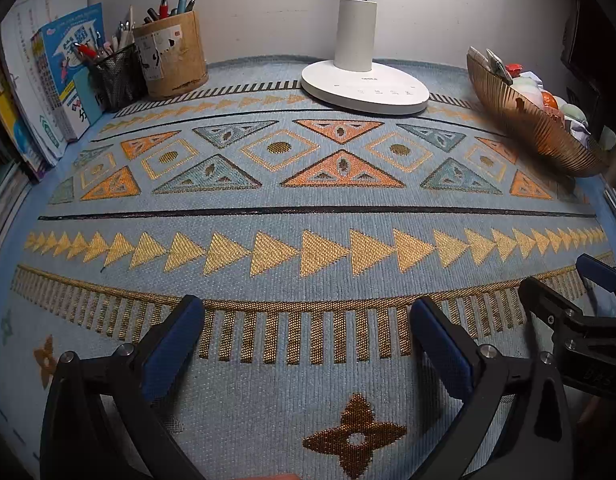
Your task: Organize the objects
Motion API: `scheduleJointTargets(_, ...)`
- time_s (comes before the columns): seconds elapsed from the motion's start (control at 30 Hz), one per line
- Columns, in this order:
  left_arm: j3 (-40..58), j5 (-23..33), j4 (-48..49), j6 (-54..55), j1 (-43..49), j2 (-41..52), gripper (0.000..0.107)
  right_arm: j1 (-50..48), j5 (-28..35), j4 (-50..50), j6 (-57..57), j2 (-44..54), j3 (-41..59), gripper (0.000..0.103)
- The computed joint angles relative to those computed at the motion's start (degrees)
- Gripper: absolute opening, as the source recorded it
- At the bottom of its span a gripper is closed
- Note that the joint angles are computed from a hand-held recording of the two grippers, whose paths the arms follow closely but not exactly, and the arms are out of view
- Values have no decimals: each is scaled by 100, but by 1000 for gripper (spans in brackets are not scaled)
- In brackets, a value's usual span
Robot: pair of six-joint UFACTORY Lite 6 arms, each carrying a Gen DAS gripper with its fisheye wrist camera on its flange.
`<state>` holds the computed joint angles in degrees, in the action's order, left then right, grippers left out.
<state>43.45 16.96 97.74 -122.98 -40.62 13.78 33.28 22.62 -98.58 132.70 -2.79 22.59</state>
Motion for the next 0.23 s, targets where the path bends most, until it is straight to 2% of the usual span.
scheduleJointTargets(0.23, 25, 5, -40, 40, -6, 15, 103, -1, 0, -24, 25, 10, 2, 103)
